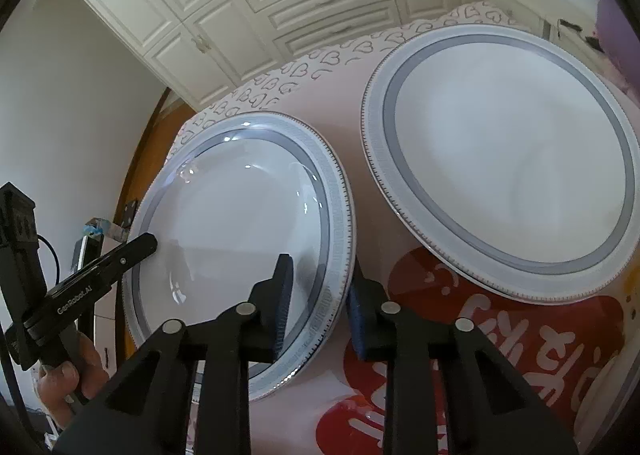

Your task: Organize plates and bowls

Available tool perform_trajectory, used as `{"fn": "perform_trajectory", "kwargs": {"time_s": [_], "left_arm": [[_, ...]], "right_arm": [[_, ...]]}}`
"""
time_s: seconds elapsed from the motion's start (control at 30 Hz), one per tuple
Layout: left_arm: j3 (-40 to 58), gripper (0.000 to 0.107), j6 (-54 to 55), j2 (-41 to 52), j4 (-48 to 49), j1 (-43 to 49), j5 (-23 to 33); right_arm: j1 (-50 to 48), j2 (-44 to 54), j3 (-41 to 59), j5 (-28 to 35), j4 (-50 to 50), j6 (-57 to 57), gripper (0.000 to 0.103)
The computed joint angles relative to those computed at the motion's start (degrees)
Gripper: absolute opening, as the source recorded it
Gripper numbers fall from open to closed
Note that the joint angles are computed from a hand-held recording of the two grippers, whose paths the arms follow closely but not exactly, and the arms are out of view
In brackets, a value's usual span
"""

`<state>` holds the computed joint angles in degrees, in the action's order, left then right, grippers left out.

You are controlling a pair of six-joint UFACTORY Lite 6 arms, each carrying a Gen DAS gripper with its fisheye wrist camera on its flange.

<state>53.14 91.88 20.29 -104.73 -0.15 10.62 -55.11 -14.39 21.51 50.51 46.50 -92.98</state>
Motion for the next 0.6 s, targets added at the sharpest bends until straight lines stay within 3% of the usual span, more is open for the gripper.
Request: {"fn": "perform_trajectory", "kwargs": {"time_s": [0.37, 0.6], "left_arm": [[-8.16, 0.016, 26.99, -7.14, -31.62, -5.91, -2.83], [-12.57, 0.016, 32.96, -12.64, -39.06, -7.39, -3.73]], "right_arm": [[-1.9, 0.43, 0.27, 1.18, -0.47, -1.35, 0.023], [-4.45, -1.54, 0.06, 4.1, -2.14, -1.74, 0.023]]}}
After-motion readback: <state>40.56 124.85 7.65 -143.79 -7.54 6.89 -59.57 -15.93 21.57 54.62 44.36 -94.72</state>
